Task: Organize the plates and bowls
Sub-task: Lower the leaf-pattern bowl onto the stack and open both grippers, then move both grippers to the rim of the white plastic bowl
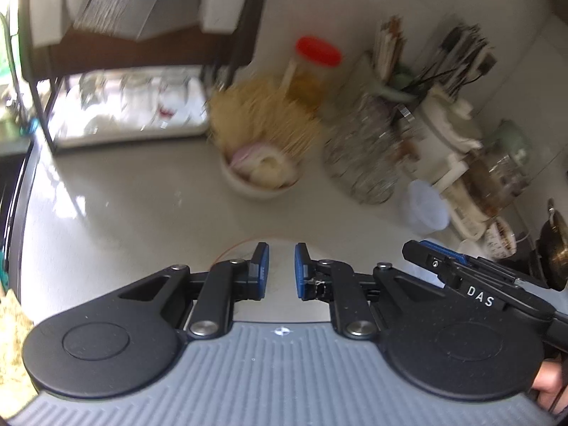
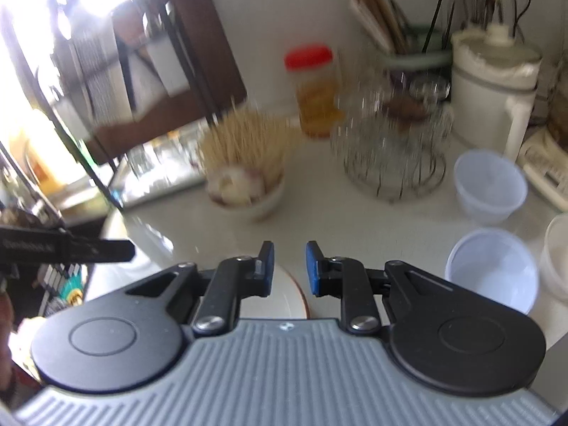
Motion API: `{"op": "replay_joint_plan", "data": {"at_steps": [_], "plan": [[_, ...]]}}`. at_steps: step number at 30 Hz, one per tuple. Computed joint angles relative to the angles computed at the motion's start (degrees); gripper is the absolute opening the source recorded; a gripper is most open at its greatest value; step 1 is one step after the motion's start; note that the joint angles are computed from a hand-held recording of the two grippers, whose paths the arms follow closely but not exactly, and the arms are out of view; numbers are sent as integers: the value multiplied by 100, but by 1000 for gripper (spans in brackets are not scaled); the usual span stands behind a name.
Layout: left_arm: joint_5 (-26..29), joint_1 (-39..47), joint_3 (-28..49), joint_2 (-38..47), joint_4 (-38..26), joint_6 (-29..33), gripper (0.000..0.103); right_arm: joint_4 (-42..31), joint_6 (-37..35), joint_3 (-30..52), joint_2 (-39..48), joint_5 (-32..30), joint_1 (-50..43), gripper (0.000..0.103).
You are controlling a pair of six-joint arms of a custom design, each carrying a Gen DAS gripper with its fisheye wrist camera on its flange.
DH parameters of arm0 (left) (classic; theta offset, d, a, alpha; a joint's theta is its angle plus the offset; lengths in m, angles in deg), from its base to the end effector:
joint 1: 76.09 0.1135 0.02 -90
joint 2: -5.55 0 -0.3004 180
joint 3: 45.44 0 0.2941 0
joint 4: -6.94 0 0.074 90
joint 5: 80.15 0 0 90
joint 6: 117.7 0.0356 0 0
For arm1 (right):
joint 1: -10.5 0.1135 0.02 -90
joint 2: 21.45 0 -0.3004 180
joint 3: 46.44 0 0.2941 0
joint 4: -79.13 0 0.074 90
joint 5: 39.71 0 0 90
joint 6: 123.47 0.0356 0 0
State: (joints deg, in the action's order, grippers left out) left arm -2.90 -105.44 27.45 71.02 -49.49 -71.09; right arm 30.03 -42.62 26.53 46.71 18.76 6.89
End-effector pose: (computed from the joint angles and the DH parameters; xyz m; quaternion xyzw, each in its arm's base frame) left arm 0.2289 -0.1197 0.3427 -0.1524 0.9192 -0.1226 0.3419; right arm 0.2766 0.0012 0.3441 -0.1483 0.8807 0.2073 0.3993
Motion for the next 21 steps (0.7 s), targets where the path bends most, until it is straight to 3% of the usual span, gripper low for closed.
{"op": "replay_joint_plan", "data": {"at_steps": [11,21], "plan": [[-749,-959,916,490,-207,-236,16,-515,-456,468,-445,-877,-1056,22],[-1739,-2052,1488,1194,-354,-1170,16,-1360,-1890,864,-46,-1992,-2451,22]]}}
